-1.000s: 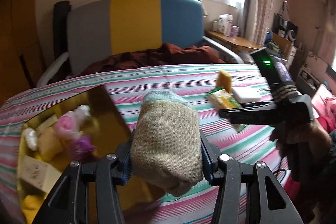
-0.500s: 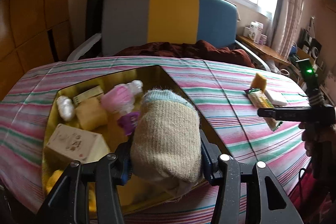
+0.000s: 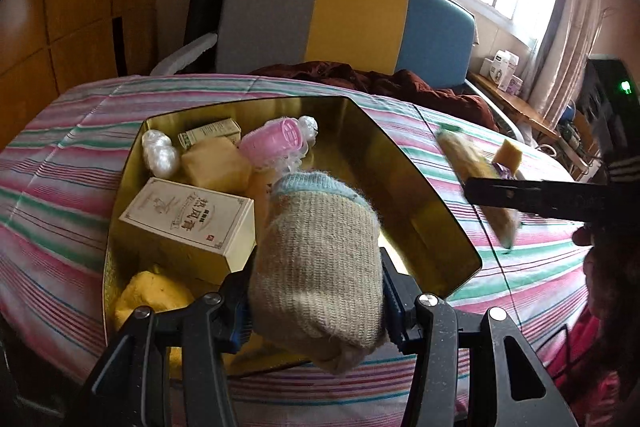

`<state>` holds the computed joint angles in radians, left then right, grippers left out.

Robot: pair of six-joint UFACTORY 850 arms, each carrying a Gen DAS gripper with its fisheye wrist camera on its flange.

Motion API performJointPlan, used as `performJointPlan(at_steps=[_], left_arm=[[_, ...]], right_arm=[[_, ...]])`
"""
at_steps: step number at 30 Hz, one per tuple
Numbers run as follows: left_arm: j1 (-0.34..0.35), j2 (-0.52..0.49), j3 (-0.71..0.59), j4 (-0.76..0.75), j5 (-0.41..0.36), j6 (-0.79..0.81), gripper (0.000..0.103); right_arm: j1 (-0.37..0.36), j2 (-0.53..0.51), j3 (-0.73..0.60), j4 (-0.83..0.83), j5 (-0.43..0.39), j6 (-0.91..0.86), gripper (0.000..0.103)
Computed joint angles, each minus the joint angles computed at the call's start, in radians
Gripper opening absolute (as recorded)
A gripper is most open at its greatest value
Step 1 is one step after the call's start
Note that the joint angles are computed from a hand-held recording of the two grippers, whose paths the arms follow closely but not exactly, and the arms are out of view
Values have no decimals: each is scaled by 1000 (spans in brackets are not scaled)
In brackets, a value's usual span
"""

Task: Organize objects
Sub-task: 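Lower the sock and cracker pack into the tray and open both grippers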

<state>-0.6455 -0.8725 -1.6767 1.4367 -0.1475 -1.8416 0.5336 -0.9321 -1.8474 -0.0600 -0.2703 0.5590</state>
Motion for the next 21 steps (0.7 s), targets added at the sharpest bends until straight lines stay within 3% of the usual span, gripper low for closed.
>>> performJointPlan(at_steps=[3, 10, 21], left_arm=[[0, -6, -10, -10, 9, 17, 52], [0, -42, -74, -278, -31, 299, 52], [-11, -53, -97, -219, -99, 265, 53]], right_arm=[[9, -48, -86, 10, -44, -29, 50], [12, -117, -210, 23, -113, -50, 50], [4, -210, -381, 15, -184, -49, 50]])
